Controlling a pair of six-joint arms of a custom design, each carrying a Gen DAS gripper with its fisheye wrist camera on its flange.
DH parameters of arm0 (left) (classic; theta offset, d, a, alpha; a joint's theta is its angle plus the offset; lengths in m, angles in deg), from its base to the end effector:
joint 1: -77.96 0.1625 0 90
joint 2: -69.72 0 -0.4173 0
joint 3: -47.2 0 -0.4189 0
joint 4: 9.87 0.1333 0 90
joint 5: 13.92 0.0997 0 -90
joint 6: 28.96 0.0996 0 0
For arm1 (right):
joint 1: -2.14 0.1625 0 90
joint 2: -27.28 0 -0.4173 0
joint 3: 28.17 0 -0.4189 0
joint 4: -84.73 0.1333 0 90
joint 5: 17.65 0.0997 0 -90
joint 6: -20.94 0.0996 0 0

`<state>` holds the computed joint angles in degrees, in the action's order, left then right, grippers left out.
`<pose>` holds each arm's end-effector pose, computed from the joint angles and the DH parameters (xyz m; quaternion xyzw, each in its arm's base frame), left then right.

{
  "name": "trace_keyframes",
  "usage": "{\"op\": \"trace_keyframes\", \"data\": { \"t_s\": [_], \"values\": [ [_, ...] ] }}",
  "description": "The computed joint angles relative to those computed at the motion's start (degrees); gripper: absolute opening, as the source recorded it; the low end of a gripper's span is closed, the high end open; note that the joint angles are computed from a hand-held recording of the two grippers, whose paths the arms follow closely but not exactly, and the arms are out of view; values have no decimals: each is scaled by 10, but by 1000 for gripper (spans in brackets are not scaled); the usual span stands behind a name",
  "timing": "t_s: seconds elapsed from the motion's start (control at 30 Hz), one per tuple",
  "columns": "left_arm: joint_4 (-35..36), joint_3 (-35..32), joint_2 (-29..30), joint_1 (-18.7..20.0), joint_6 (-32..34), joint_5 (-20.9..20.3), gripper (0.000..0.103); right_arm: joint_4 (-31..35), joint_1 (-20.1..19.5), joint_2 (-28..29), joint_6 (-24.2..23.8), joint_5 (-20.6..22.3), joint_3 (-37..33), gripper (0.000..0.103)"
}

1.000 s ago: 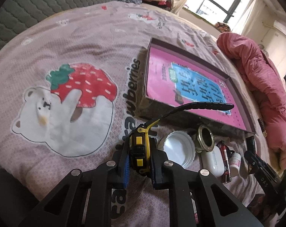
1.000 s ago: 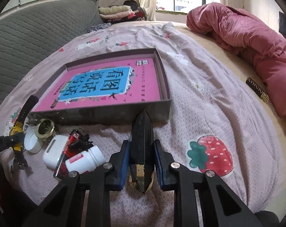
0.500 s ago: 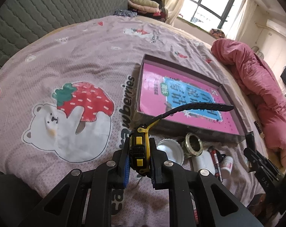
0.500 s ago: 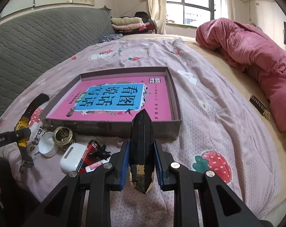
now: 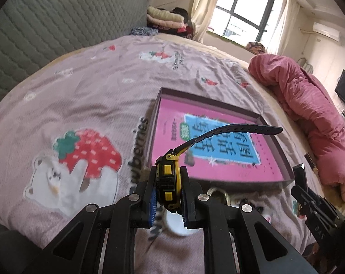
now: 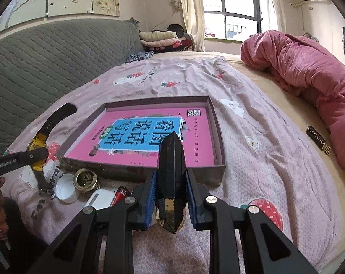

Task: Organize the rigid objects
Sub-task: 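Carry the watch into the box with left tool while right tool lowers lipstick inside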

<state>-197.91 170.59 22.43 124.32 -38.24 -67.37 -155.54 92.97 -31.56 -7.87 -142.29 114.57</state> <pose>-0.2098 -0.4992 0.0255 0.2183 0.9082 -0.2989 0.1951 0.0821 -0.3743 0.1616 0.0468 -0.8141 0.4468 0.3681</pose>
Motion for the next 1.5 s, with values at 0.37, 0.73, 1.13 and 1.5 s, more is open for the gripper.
{"op": "trace_keyframes", "data": {
  "t_s": [0.37,0.73,1.13,1.5],
  "values": [
    [12,-65,38,10,6,-11,17,-27,-9,5,-22,11,-24,25],
    [37,-120,73,29,-10,6,17,-35,-20,22,-52,25,-54,25],
    [108,-160,101,36,-37,48,17,-33,-31,32,-73,36,-79,25],
    [179,-177,106,39,-139,73,17,21,-46,38,-76,17,-107,25]
  ]
}}
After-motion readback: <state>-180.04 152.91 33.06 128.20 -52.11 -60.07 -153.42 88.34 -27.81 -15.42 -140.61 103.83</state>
